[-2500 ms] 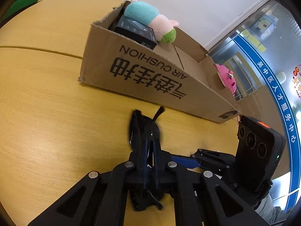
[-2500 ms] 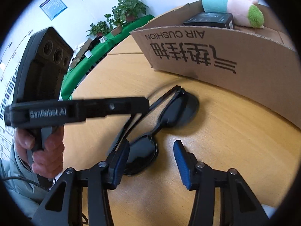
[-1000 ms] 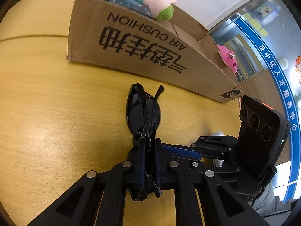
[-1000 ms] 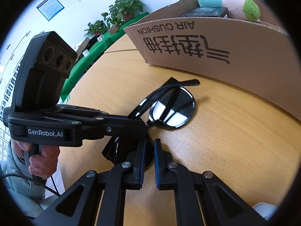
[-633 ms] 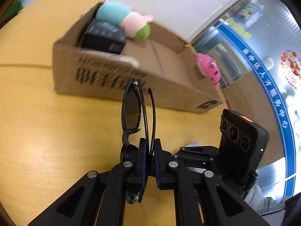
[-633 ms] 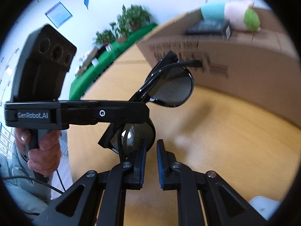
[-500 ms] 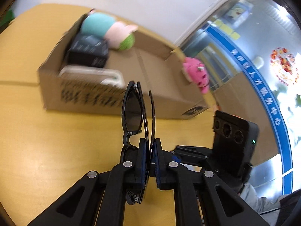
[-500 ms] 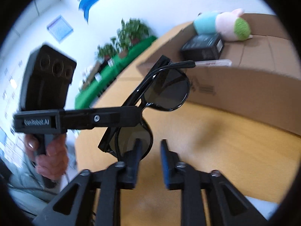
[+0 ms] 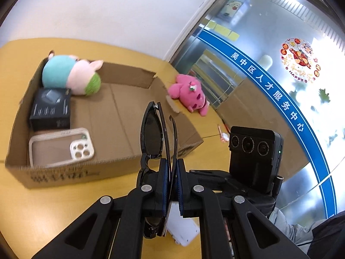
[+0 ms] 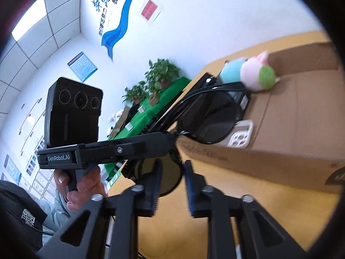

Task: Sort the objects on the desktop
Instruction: 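Carry the black sunglasses with both grippers over into the cardboard box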

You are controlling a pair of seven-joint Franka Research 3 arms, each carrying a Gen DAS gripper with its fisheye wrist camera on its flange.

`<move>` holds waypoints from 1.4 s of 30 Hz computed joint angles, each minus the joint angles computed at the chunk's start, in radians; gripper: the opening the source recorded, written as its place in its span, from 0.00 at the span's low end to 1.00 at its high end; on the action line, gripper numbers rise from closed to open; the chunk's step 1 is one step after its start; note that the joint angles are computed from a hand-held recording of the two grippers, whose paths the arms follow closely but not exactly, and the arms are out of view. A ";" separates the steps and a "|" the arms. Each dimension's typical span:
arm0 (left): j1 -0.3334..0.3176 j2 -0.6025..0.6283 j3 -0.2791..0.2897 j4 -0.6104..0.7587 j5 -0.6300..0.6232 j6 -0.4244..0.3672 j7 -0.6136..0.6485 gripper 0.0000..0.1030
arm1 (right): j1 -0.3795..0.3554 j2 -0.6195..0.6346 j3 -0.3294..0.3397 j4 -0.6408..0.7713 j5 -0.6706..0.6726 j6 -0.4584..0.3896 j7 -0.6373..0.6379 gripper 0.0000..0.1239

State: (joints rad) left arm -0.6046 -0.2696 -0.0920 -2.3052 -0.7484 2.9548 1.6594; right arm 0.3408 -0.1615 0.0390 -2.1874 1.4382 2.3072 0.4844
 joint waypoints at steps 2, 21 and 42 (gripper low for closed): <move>-0.007 0.024 0.016 0.034 -0.019 -0.012 0.031 0.06 | -0.005 0.020 0.002 0.027 -0.019 0.023 0.018 0.07; 0.252 0.456 -0.109 0.581 0.065 -0.175 0.040 0.06 | -0.112 0.227 -0.004 0.299 -0.175 0.113 0.223 0.10; 0.354 1.037 -0.224 1.247 0.449 -0.416 -0.387 0.06 | -0.196 0.549 0.062 0.648 -0.567 0.081 0.592 0.10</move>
State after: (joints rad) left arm -0.2505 0.7673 -0.3156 -1.0585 -0.2991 2.5387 1.2729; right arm 0.1444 0.3877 0.1010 -1.5399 0.8711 2.3881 1.0765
